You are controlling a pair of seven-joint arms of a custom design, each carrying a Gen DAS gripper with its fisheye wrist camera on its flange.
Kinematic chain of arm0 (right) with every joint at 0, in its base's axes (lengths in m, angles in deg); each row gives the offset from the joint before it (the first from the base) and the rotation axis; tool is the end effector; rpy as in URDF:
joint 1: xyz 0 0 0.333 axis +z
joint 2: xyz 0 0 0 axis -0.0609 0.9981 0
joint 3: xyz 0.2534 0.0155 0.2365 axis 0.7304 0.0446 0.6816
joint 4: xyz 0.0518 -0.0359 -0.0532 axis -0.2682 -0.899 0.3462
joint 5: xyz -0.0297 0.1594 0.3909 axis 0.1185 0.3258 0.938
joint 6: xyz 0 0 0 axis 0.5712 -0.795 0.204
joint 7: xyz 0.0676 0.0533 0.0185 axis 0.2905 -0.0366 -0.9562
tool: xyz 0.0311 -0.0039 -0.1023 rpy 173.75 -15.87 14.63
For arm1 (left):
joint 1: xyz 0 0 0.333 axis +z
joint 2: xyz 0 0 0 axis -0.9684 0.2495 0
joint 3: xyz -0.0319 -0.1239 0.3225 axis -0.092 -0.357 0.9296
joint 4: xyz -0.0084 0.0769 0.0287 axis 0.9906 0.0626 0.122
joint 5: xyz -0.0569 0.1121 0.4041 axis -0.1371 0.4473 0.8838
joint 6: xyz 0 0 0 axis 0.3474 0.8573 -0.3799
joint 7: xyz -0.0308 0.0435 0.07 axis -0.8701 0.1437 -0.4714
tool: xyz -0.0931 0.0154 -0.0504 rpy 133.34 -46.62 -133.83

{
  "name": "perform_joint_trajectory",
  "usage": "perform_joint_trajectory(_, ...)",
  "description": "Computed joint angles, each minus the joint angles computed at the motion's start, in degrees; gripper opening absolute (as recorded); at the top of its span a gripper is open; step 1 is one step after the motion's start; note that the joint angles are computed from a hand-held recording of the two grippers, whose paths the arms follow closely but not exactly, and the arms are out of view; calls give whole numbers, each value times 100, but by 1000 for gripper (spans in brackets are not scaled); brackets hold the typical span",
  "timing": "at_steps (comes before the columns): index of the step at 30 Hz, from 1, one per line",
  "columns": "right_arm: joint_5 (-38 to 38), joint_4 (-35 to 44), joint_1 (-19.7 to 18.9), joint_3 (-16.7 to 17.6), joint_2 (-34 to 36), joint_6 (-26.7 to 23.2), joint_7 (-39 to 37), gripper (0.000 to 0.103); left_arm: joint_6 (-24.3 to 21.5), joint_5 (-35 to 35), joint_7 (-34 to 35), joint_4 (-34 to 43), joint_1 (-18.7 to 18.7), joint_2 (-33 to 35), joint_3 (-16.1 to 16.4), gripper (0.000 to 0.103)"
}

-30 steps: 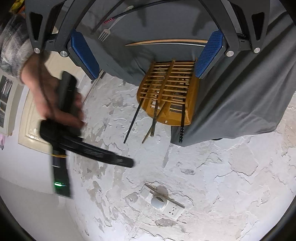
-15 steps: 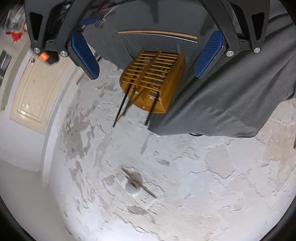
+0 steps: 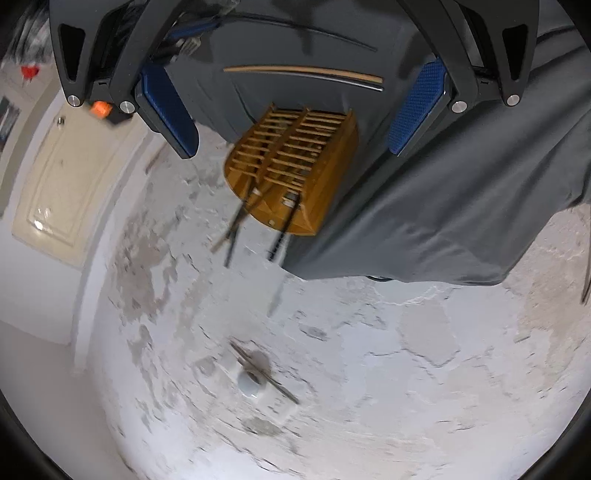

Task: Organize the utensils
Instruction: 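Lift the red-tipped black chopstick upright toward the rack, then lower the red-tipped chopstick into the wooden rack and open the right gripper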

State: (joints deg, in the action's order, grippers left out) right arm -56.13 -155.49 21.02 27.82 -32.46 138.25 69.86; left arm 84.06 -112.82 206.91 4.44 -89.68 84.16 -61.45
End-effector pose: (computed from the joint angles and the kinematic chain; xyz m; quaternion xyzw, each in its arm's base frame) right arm 0.6195 0.2838 0.4318 -0.7975 0.4997 -0.1977 0.2742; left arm 0.7875 -0.4293 0.4505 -0.3521 0.6766 -0.6465 0.0169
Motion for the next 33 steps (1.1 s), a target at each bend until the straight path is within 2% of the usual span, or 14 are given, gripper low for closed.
perform_joint_trajectory(3,-318,-170,191,-172,-325,218,371,8,237,-1,616,-447,103,-187,-198,103)
perform_joint_trajectory(5,-983,-183,419,-442,-516,286,1022,8,384,67,1004,-760,165,-311,-321,103)
perform_joint_trajectory(9,-1619,-211,352,-414,-805,435,1740,8,662,324,1525,-1268,279,-465,-576,103)
perform_joint_trajectory(12,-2657,-113,399,-571,-865,636,2843,8,630,558,1695,-1516,359,-503,-763,103)
perform_joint_trajectory(17,-4246,156,443,-734,-868,928,4617,8,-236,663,1764,-1633,493,-515,-917,103)
perform_joint_trajectory(21,-4055,323,225,-433,-702,1012,4478,8,-865,476,1824,-1603,423,-592,-733,103)
perform_joint_trajectory(23,-3526,336,119,-229,-619,1055,3915,8,-1320,459,1715,-1467,321,-596,-546,103)
perform_joint_trajectory(24,-3462,351,176,-273,-583,1073,3837,8,-1687,445,1652,-1318,291,-549,-472,88)
perform_joint_trajectory(25,-3309,355,194,-261,-550,1079,3676,8,-2019,531,1538,-1151,247,-474,-440,8)
perform_joint_trajectory(26,-3256,374,270,-321,-517,1081,3645,8,-2031,507,1538,-1092,114,-523,-209,14)
perform_joint_trajectory(27,-3240,391,364,-410,-496,1069,3651,8,-2065,527,1534,-1029,28,-531,-72,6)
perform_joint_trajectory(28,-3102,409,389,-407,-471,999,3534,8,-2181,521,1504,-943,-40,-515,36,6)
perform_joint_trajectory(31,-3414,396,789,-874,-451,1204,3968,9,-2152,289,1436,-847,-158,-514,229,5)
perform_joint_trajectory(33,-3956,375,1197,-1396,-466,1355,4673,9,-1953,123,1526,-951,-162,-583,281,5)
